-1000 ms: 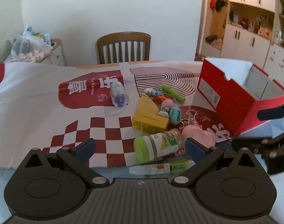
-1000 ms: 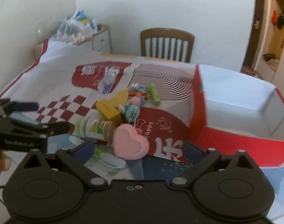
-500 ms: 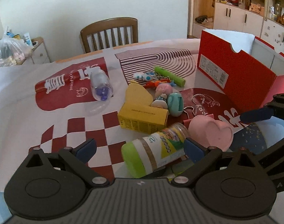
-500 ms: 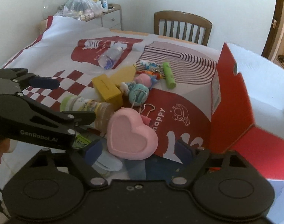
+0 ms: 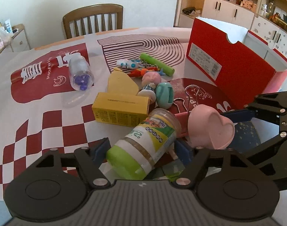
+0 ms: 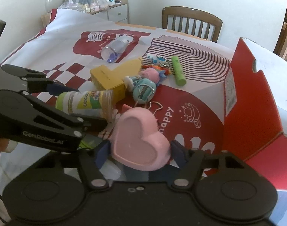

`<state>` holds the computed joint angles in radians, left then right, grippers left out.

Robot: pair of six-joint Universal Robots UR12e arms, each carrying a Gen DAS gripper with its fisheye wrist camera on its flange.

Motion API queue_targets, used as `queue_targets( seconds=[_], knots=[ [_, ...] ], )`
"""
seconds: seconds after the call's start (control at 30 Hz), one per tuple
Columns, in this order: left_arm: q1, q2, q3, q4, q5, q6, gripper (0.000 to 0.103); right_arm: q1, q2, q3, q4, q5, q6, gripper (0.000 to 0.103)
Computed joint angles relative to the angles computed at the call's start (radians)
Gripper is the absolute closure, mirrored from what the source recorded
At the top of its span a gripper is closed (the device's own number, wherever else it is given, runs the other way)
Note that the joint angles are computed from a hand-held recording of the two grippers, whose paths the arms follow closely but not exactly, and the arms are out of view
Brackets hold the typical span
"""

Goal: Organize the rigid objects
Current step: 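Grasp the pink heart box with the right tool while the left tool grasps the green-capped jar, then carry the pink heart box and green-capped jar into the red shoebox with both tools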

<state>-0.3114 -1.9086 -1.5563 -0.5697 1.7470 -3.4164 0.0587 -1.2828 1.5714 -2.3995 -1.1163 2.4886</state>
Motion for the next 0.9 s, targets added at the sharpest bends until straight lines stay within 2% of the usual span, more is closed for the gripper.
queue_targets(
  seconds=[0.23, 0.5, 0.9],
  knots=[
    [-0.012, -0.002, 0.006, -0.013, 0.033, 0.023, 0.036, 0.002, -0.006, 0.008, -0.008, -0.009, 0.005, 0.036],
    [-0.023, 0.007, 0.004, -0.018, 0.063, 0.009, 0.049, -0.007, -0.023, 0.020, -0.028, 0.002, 0.037, 0.036],
    [-0.054, 0.030, 0.004, 0.007, 0.140, -0.025, 0.057, -0.032, -0.073, 0.053, -0.049, 0.017, 0.089, 0.036]
  ],
)
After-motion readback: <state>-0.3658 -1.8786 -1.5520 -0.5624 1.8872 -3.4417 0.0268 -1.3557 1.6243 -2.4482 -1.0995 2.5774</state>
